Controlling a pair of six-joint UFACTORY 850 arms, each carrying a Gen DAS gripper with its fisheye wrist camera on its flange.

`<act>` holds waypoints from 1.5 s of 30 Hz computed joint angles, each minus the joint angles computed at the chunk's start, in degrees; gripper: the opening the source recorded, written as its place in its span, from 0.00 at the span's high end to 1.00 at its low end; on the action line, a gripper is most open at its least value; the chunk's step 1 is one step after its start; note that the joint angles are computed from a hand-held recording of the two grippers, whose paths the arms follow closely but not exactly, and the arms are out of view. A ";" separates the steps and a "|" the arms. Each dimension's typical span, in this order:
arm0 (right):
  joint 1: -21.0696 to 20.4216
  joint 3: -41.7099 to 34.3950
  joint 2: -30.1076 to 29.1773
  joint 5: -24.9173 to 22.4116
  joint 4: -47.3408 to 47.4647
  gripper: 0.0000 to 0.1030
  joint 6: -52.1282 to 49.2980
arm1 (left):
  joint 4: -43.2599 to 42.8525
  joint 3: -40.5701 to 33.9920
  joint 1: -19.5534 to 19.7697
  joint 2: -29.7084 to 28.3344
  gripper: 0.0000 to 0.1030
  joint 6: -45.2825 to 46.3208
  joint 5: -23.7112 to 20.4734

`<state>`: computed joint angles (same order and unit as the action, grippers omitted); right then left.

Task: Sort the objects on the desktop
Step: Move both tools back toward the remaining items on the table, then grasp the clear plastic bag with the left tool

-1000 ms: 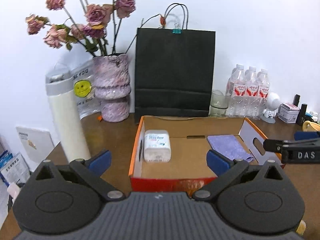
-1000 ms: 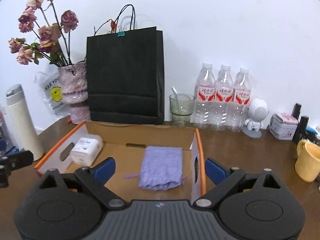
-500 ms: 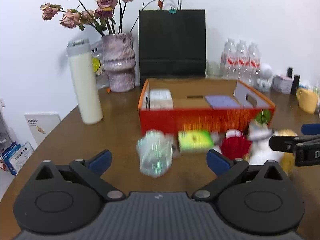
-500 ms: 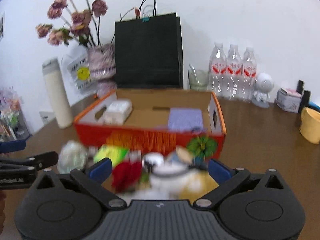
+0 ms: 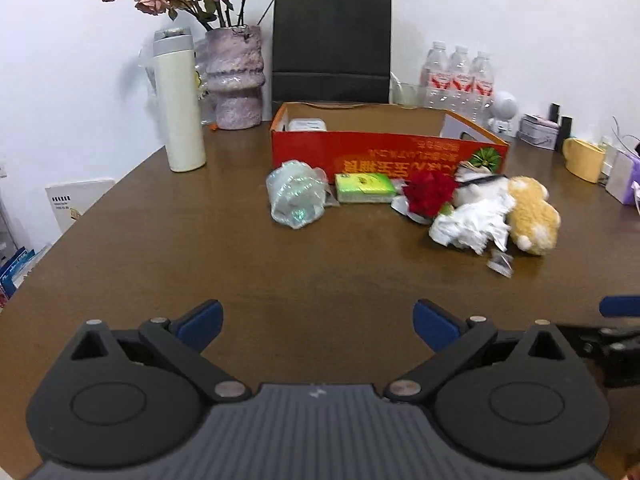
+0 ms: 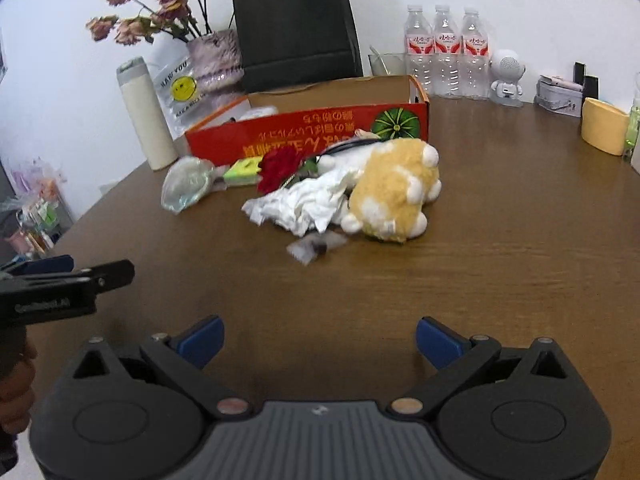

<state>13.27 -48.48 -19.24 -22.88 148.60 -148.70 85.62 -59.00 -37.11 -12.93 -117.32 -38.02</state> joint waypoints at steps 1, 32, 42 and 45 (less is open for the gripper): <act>0.20 0.24 0.17 0.15 1.13 0.00 -1.55 | -0.66 0.18 -0.06 0.23 0.00 0.71 0.16; 2.89 -12.49 -10.13 0.91 10.43 0.70 -13.67 | 7.59 -12.08 10.08 -9.50 0.02 2.35 7.72; 0.34 -13.07 -9.96 1.00 -5.81 0.78 -3.61 | -6.21 -24.25 13.63 -18.97 0.51 17.39 9.65; 0.29 -12.71 -9.72 0.73 -6.47 0.79 -3.79 | -5.91 -22.54 14.30 -17.78 0.59 14.32 11.72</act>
<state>13.55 -61.19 -28.97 -22.15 142.13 -152.50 79.71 -81.54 -22.81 -30.72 -103.00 -26.30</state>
